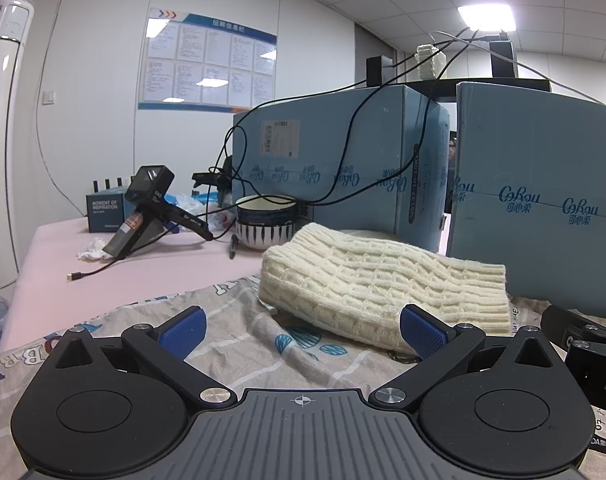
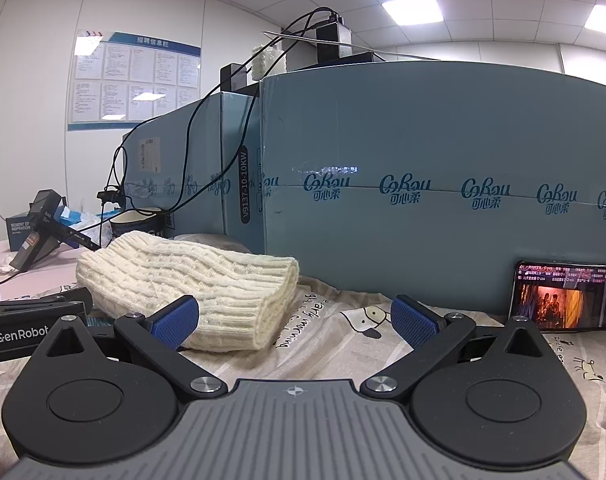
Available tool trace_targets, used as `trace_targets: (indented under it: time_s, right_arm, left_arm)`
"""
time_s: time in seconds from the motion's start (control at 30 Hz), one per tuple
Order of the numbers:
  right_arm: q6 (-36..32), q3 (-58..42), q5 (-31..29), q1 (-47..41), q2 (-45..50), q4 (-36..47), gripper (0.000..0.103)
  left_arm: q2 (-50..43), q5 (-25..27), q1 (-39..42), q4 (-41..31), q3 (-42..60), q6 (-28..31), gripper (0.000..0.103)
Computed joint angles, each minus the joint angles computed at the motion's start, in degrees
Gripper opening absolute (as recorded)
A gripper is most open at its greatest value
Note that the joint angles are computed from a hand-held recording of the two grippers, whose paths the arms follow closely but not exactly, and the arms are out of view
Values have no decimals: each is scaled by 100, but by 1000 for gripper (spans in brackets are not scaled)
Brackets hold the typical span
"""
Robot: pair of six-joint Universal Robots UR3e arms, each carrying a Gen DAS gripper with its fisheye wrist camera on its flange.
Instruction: Fold clothes
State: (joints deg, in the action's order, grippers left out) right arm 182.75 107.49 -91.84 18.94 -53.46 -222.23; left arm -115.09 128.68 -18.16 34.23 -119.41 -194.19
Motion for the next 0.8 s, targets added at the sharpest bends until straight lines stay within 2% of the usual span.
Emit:
trace_targets:
  time_s: [0.67,0.8]
  right_arm:
    - [1,17,-4,4,-3,-1,103]
    - [9,49,-8,1,-6,-40,103]
  left_arm:
    - [-51,132,-41,-30,64,3,103]
    - [-129,291,-114,41,121,25,103]
